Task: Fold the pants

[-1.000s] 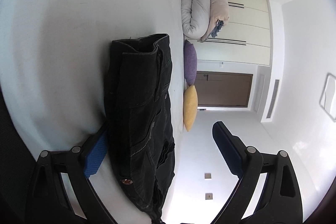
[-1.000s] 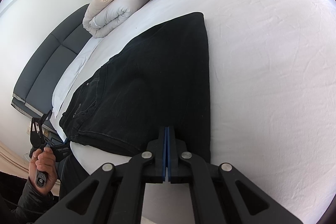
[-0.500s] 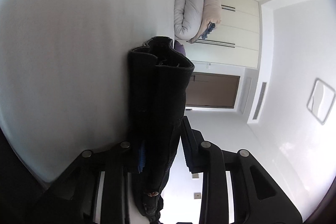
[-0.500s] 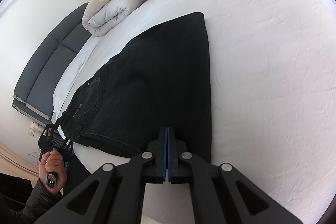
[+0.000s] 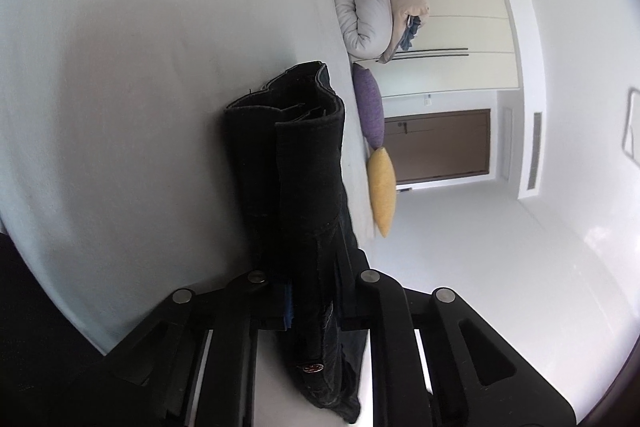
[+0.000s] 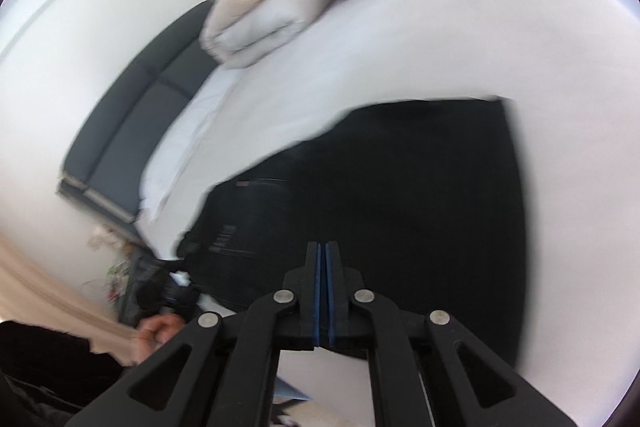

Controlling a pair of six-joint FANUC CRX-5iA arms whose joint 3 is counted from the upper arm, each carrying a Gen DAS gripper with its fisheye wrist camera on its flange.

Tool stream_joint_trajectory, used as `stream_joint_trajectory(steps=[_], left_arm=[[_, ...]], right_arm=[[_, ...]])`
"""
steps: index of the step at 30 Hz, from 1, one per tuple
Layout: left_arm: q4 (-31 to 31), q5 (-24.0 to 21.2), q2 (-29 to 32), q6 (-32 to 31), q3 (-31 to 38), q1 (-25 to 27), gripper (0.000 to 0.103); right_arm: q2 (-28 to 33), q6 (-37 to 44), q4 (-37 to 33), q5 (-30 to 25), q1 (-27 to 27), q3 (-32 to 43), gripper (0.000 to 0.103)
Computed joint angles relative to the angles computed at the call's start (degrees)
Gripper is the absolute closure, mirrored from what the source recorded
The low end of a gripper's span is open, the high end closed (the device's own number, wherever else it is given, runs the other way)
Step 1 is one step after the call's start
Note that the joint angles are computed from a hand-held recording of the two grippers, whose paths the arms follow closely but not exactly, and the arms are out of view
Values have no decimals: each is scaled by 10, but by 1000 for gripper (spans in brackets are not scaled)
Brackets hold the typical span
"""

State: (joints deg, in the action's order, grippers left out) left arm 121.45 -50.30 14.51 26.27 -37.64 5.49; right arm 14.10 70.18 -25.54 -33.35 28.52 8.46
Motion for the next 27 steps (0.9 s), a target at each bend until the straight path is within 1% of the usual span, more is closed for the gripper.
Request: stream_joint_trajectory(steps=[3,5,8,11,14,15,16,19,24,27], left_arm=[[-24,16,-8,-5,3,4,92],[-40,29,-16,-9,4,5,93],[-61,42,-26,-15,6,6,93],[-79,57,-35,-24,12,5,93],[-96,74,-46,-32,17,1,93],[-102,82,-51,-35,19,-2,93],[-107,88,-54,-38,22,-4,93],[-122,110,-62,-45,36,-14,93],[-153,145,-78,-50,58,-32,93],[-183,166,-86,-42,74,-43,93]], right_arm=[[76,50,-61,-78,-13,117,100],[126,41,-61,-118,-14,183,100],[197,19,-80,-176,-21,276,100],[247,-8,-102,-213,-28,335,100],[274,-34,-83,-243,-22,361,100],[287,-51,-65,-265,-17,374,103],[289,-54,-67,-264,-17,371,103],[278,-47,-89,-233,-22,341,103],[261,-52,-56,-187,-6,300,103],[247,-31,-81,-163,-10,275,103]])
